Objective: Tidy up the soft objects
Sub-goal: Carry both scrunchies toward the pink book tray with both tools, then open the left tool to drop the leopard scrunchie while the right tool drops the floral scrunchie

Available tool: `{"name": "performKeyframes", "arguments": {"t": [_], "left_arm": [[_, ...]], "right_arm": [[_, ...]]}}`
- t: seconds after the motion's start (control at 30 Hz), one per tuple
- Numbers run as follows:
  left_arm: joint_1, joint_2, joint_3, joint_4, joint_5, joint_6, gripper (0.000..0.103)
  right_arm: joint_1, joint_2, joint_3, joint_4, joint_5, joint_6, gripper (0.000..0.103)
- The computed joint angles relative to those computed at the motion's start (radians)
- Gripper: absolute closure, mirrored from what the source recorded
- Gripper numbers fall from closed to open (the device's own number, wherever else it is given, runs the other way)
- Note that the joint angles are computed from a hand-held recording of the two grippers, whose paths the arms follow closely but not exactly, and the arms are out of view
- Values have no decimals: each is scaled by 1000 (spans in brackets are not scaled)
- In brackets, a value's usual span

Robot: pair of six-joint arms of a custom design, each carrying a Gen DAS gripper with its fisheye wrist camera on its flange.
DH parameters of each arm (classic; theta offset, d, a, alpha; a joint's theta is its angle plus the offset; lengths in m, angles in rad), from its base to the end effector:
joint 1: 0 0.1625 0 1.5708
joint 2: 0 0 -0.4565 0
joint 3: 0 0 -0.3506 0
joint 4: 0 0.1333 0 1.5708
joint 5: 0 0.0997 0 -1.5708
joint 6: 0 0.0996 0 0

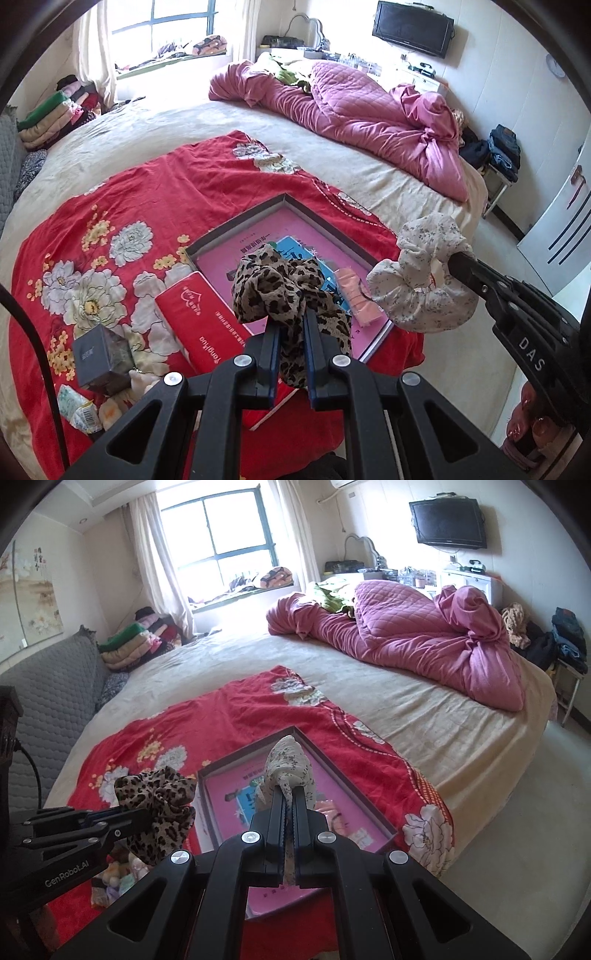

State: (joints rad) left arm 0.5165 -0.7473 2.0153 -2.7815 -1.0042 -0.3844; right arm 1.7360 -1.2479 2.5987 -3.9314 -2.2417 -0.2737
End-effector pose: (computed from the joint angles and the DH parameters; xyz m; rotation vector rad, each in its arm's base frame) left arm -0.3722 -0.4262 0.0485 0.8896 2.4887 -0.4500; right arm 0.1264 -0.3241 0.2962 0.0646 -2.2194 1.1620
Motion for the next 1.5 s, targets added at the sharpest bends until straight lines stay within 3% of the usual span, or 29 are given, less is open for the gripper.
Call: {"name": "performKeyframes", "arguments": {"t": [0.6,1.0,1.1,1.2,1.5], "left_arm": [[105,136,-132,47,-28,64,91],[162,224,-243,163,12,79,91],[172,240,-267,193,22,81,91],[178,251,-278,203,26,93,91],[183,257,-275,184,6,114,91]], "right_arm": [[-140,53,1,-20,88,-36,100],[-196,76,5,30,170,-15,100],[-188,114,-3,11,118,-27,100],[-205,121,1,22,140,-15,100],[-217,177,-16,18,100,-24,100]]}}
